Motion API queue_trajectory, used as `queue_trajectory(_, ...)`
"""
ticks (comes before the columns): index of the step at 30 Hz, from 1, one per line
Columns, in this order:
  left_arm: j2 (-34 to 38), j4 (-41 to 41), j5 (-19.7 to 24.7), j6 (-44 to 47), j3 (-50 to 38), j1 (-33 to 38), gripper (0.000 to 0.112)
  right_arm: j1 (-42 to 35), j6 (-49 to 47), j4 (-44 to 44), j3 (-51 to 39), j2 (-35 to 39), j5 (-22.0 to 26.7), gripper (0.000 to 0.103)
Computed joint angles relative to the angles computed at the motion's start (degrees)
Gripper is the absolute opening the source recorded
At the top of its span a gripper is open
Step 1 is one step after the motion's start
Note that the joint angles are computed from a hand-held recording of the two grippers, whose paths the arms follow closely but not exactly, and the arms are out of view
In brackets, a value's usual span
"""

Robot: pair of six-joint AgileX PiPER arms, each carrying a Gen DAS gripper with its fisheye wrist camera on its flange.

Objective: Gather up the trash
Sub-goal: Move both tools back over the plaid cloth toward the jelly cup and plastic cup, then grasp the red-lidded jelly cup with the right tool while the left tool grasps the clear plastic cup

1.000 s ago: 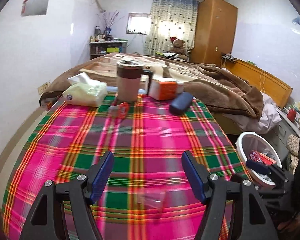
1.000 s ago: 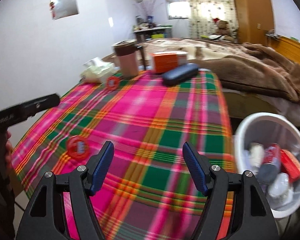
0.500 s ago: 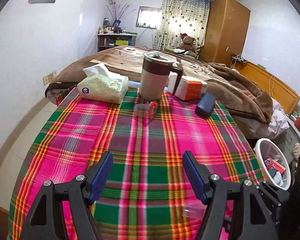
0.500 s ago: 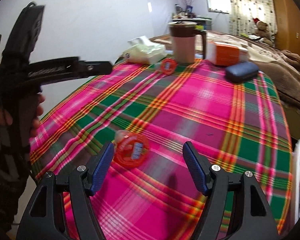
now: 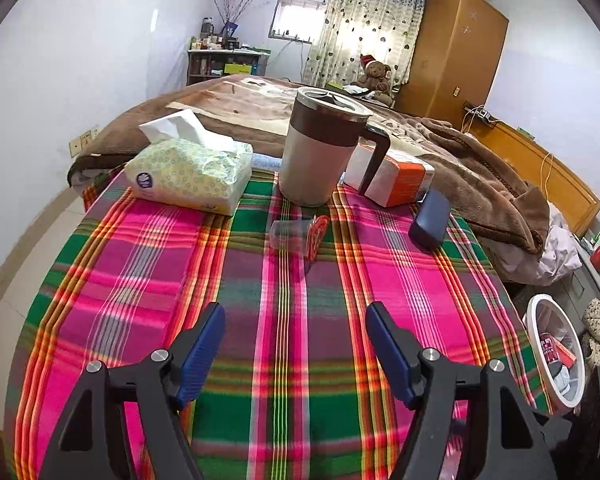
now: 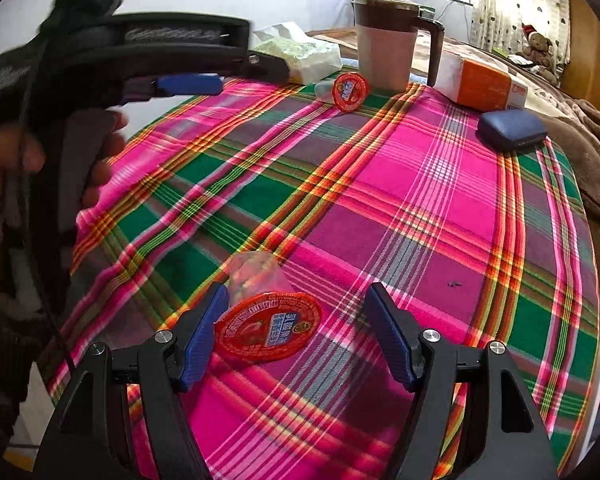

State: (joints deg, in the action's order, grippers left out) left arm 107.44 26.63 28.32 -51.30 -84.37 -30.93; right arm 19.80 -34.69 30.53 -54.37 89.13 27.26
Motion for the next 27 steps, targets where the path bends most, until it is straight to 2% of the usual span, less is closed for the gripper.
queue_trajectory(2,2.0,-2.7,0.3,3.2,-2.6,0.8,0.072,1.0,4.1,-4.7,-0.1,-0.1,-1.3,0.046)
queue_trajectory(10,9.0,-9.2,2.2,11.3,-11.6,3.3,0.073,-0.9,7.0,-7.4,-1.2,0.8,-2.0,0.045)
queue_trajectory(12,11.3,-9.4,3.3,12.3,-14.7,3.7,0.074,-1.5,10.9,-10.8,-2.0,1.5,-2.7,0.045)
queue_trajectory(18,19.7,-11.3,9.2,16.3,-27.6,5.2,0.076,-3.9,11.8,-10.1,-4.5,3.8,-2.4,0.045)
queue_trajectory(21,22.9,-14.9,10.4,19.9,-32.5,6.3,0.076,-4.2,12.0,-9.6,-5.5,4.8,-2.4,0.045)
queue_trajectory(24,27.1,-14.2,14.7,20.6,-39.5,6.1,0.076,-4.5,11.4,-8.9,-5.7,5.0,-2.2,0.045)
queue_trajectory(27,29.3,-16.5,15.4,22.3,-42.7,6.6,0.076,-4.7,10.9,-8.7,-6.1,5.3,-2.1,0.045)
